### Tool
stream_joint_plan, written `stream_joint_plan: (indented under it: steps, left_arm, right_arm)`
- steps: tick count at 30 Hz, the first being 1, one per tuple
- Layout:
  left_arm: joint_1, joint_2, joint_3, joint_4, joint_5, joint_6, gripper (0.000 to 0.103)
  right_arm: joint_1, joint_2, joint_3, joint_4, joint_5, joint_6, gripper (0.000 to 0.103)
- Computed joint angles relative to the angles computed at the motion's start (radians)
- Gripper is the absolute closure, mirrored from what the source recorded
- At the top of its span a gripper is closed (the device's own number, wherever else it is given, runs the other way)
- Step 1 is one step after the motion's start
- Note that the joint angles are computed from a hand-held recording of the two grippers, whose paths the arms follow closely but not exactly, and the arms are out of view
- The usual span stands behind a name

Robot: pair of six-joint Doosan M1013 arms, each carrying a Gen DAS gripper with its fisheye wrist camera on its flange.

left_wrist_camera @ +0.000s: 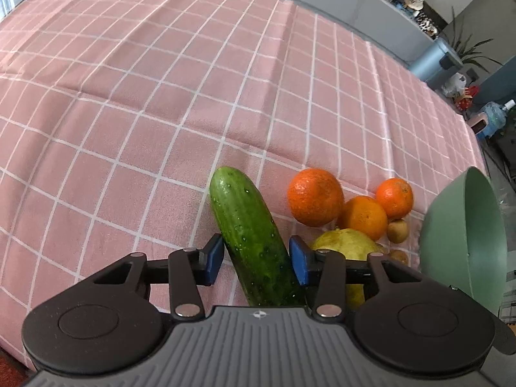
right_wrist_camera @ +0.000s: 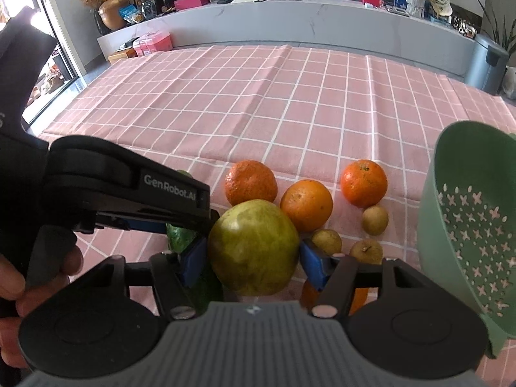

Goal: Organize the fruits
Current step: 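Carry the cucumber and pear into the green colander and open both tools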

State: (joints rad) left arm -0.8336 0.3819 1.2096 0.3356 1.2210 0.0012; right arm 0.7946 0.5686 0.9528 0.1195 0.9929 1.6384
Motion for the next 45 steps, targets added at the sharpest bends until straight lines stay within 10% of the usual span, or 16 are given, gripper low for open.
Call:
stream_joint_plan:
  steps: [25,34,45]
  left_arm:
    - [-0.127,0.007,-0.152,0.360,-0.022,0.060,0.063]
    - [-0.091,0.105,-0.303,0.259,-0.147,0.275,0.063]
    - [-0.025,0.241,-0.475,-0.042,-0.113,0.522,0.063]
  right_arm:
    - [-0.054,-0.183,0.156,-0.083,-0.186,0.004,0.044]
    - [-0.103,-0.181,0.129,-0.192,-0.130,0.015,0.044]
    - [-0.153,-0.120,0.074,-0.235,0.011,-0.038,0.044]
